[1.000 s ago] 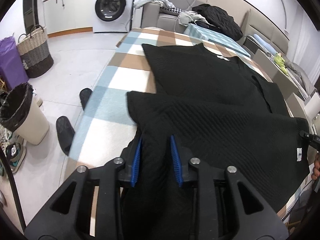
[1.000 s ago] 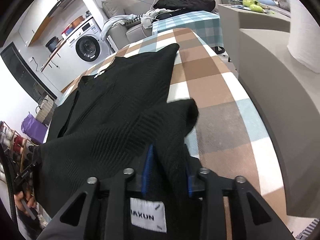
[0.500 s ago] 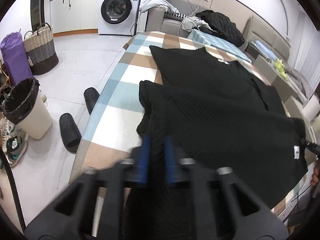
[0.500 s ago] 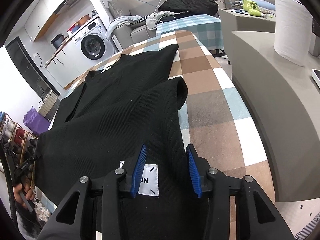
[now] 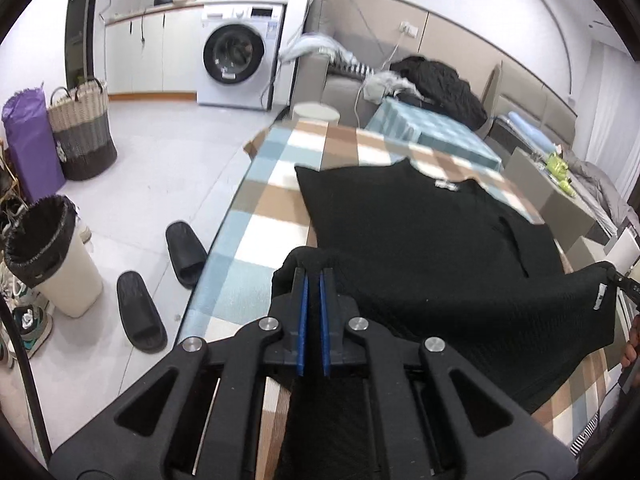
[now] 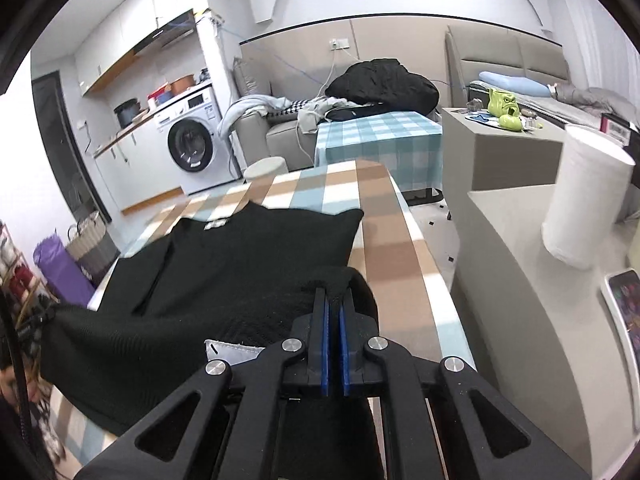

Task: Fold small clothes
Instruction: 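Lift the hem with both grippers and fold it up toward the collar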

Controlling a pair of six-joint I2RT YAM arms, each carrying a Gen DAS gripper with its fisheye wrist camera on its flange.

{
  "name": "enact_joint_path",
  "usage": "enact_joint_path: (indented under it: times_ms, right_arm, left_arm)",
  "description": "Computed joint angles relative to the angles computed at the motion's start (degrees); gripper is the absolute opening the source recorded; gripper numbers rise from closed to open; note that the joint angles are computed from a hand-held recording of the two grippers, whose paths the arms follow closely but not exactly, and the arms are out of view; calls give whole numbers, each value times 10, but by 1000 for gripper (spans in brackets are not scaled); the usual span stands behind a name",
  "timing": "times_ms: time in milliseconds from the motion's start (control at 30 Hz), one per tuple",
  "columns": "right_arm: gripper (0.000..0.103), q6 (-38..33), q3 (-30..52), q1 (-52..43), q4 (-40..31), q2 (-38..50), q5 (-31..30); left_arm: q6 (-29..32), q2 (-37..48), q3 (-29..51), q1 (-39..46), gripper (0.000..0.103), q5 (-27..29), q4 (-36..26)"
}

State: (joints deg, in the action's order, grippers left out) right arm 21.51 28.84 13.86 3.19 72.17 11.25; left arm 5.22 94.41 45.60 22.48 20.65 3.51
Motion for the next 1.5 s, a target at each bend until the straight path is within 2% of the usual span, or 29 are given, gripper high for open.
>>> enact_joint_path:
  times_ms: [100, 200, 267, 333, 400, 500, 600, 667, 700, 733, 767, 833, 933, 1000, 1200, 1267, 1333, 1400, 1500]
  right_arm:
    - [4, 22, 25, -39, 5, 82, -44]
    - [5, 30, 37, -58, -7, 120, -69]
    - [13, 33, 30, -64, -9, 119, -77]
    - [18, 38, 23, -74, -12, 109, -92]
    - [21, 42, 14, -88, -5, 97, -115]
    - [31, 46, 23, -92, 6, 109, -114]
    - [34, 66, 33, -102, 33, 131, -154]
    - [36, 71, 46, -98, 43, 152, -159]
    - [36, 72, 53, -95, 49, 165, -156]
    - [34, 75, 58, -91, 55, 175, -153]
    - [20, 73, 63, -90, 58, 182, -156]
    - [6, 68, 54, -83, 75, 167, -151]
    - [5, 52, 21, -72, 122, 113, -136]
    - [5, 46, 31, -62, 104, 103, -110]
    - [8, 59, 101, -74, 47, 200, -107]
    - [12, 61, 99, -79, 31, 202, -119]
    - [17, 58, 66, -87, 48, 182, -142]
    - [24, 57, 28, -88, 63, 154, -141]
    - [28, 55, -12, -87, 85, 133, -143]
  left_arm:
    - [9, 45, 27, -7, 4, -13, -15]
    - [11, 63, 31, -5, 8, -17, -22]
    - [11, 74, 30, -7, 15, -24, -15]
    - [9, 83, 36, -7, 31, -27, -24]
    - [7, 88, 38, -4, 33, -16, -19]
    - [-4, 102, 61, -8, 34, -17, -31]
    - [-18, 113, 81, -9, 33, 0, -34]
    - [-28, 130, 98, -16, 33, -3, -36]
    - [-32, 136, 104, -16, 26, 2, -37]
    - [-39, 141, 104, -14, 4, 17, -26]
    - [-44, 142, 105, -13, 4, 24, -20]
    - [-53, 132, 96, -14, 4, 26, 4]
    - [-56, 117, 86, -16, 4, 22, 27]
    - [-61, 125, 95, -22, 4, 7, 30]
    - [-64, 182, 151, -39, 5, -20, -13]
    - [-50, 176, 143, -39, 11, -24, -19]
    - [-39, 163, 124, -37, 32, -28, -20]
    - [-39, 150, 102, -29, 49, -29, -14]
    - [-33, 139, 78, -19, 49, -16, -2]
